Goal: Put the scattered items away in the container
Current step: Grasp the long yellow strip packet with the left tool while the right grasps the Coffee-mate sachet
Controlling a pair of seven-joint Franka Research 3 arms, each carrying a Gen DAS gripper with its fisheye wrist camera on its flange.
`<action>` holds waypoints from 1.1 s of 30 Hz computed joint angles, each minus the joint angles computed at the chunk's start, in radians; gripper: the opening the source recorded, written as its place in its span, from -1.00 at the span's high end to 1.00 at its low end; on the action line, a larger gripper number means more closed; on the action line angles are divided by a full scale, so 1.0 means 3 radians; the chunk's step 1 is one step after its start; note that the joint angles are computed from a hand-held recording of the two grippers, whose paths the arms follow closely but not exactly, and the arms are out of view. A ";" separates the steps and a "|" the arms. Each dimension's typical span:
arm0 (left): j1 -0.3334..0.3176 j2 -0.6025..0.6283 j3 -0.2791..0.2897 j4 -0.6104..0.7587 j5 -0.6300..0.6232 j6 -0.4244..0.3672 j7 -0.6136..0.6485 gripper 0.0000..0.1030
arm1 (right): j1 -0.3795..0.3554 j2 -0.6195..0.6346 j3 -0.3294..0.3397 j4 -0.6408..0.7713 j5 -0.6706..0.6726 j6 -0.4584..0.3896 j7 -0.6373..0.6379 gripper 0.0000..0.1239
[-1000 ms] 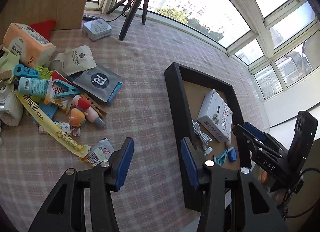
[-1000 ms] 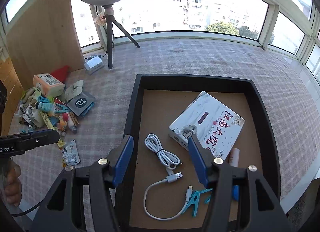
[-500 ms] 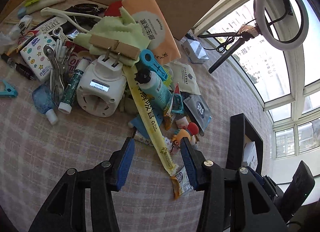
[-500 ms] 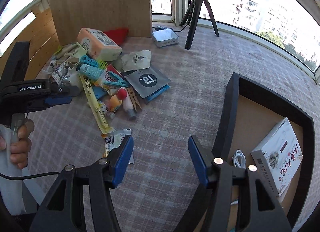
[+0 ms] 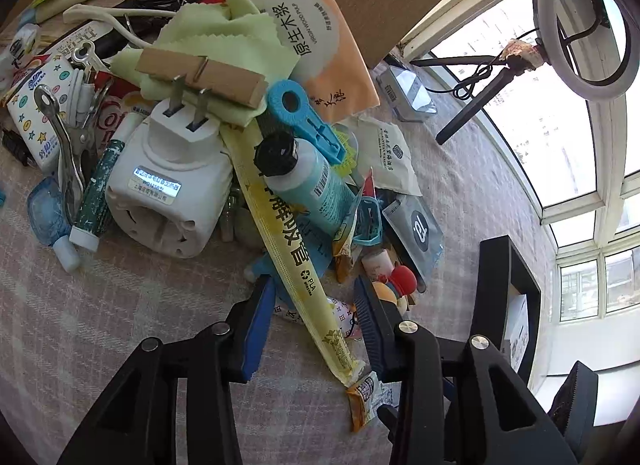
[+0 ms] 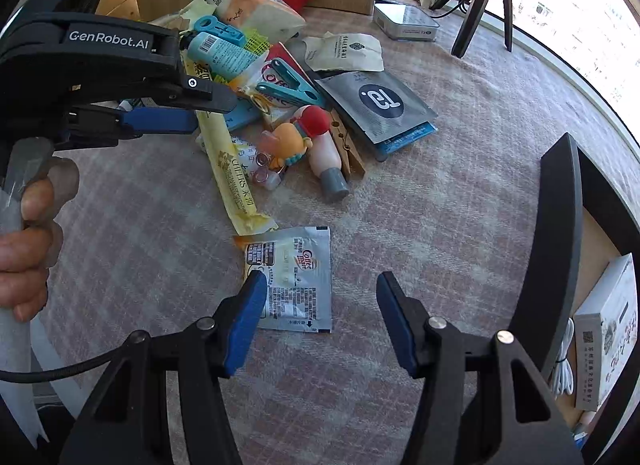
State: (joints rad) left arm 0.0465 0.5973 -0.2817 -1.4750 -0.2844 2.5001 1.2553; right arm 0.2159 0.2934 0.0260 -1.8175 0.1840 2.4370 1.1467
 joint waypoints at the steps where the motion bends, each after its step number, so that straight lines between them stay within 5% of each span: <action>1: -0.0007 0.0018 0.0006 0.0026 0.0011 -0.0007 -0.0007 0.33 | 0.0012 0.0013 -0.0004 0.0006 -0.0025 0.0004 0.0012 0.09; 6: -0.0015 0.0071 0.0032 0.0106 0.0044 -0.0060 -0.0076 0.71 | 0.0043 0.0076 -0.0006 0.0049 -0.0093 -0.0004 0.0043 0.09; 11: 0.0034 0.0044 -0.0013 0.0022 -0.0022 0.0031 -0.0027 0.71 | -0.0049 0.0155 0.0033 0.0194 0.0126 -0.0230 -0.0030 0.12; 17: 0.0077 -0.0059 -0.0045 -0.0148 -0.0095 0.0123 0.0018 0.74 | -0.0088 0.0112 0.0038 0.0152 0.0201 -0.0273 -0.0157 0.37; 19: 0.0102 -0.0091 -0.0057 -0.0202 -0.0141 0.0142 0.0042 0.75 | -0.0126 0.0121 0.0053 0.0182 0.0328 -0.0345 -0.0201 0.32; 21: 0.0112 -0.0131 -0.0053 -0.0260 -0.0167 0.0178 0.0052 0.76 | -0.0121 0.0090 0.0047 0.0156 0.0371 -0.0331 -0.0171 0.00; 29: 0.0137 -0.0225 -0.0058 -0.0389 -0.0224 0.0216 0.0159 0.77 | 0.0074 0.0045 -0.0008 -0.0024 -0.0102 -0.0062 -0.0192 -0.05; 33: 0.0183 -0.0300 -0.0087 -0.0504 -0.0319 0.0228 0.0257 0.78 | 0.0063 0.0041 -0.0009 -0.0006 -0.0114 -0.0100 -0.0146 0.21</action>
